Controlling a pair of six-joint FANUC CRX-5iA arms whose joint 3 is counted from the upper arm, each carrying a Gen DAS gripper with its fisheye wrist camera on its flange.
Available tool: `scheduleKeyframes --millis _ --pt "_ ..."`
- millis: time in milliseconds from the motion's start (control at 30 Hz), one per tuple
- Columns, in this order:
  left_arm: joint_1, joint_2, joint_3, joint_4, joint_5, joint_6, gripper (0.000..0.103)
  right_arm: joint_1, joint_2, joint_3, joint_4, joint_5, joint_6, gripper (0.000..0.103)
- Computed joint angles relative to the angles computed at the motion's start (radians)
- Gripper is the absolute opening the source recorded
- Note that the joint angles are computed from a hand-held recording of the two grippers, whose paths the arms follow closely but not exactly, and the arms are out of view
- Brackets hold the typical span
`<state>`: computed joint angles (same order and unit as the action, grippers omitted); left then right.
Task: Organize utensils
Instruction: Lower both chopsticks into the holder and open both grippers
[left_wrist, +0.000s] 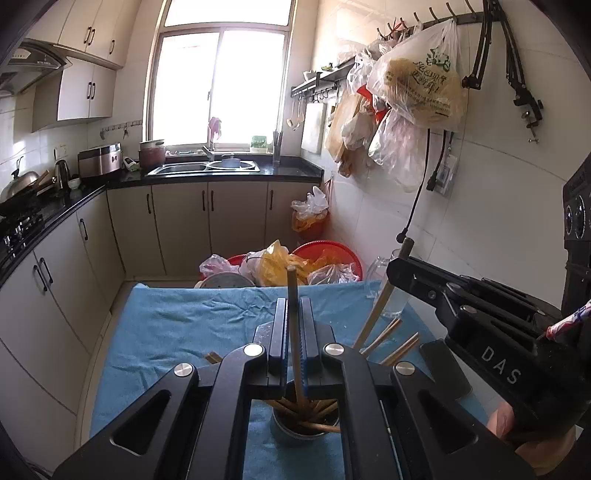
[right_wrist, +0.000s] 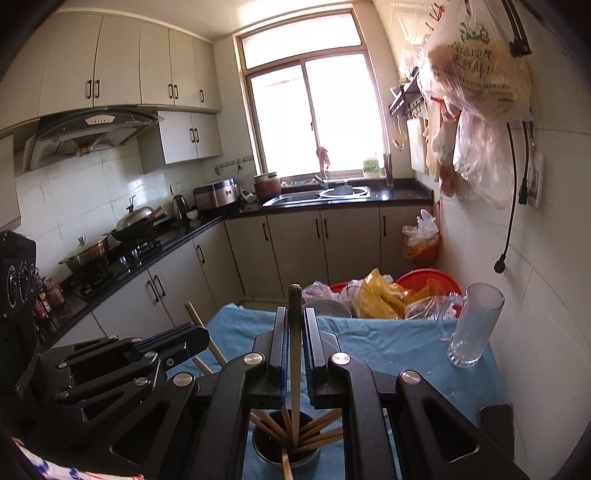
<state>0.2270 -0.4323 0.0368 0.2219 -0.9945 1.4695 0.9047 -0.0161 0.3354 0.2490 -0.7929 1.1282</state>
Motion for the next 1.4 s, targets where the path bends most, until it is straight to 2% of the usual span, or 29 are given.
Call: scheduleKeyframes --millis 267,1267,1333,1400 --pt "-0.003 -0.003 -0.017 -0.034 -0.008 0.019 0.005 0.004 0.004 -0.008 -0.008 -0.021 0.007 0.008" --pt "0.048 -0.042 -0.071 0.005 -0.021 0.021 0.006 -0.012 0.090 0.071 -0.088 -0.143 0.074 0.008" --pt "0.055 -0.052 -0.075 0.012 -0.023 0.016 0.008 -0.014 0.091 0.074 -0.089 -0.143 0.073 0.011" --pt "0.056 -0.060 -0.073 0.009 -0.029 0.017 0.018 -0.014 0.087 0.072 -0.085 -0.134 0.063 0.032"
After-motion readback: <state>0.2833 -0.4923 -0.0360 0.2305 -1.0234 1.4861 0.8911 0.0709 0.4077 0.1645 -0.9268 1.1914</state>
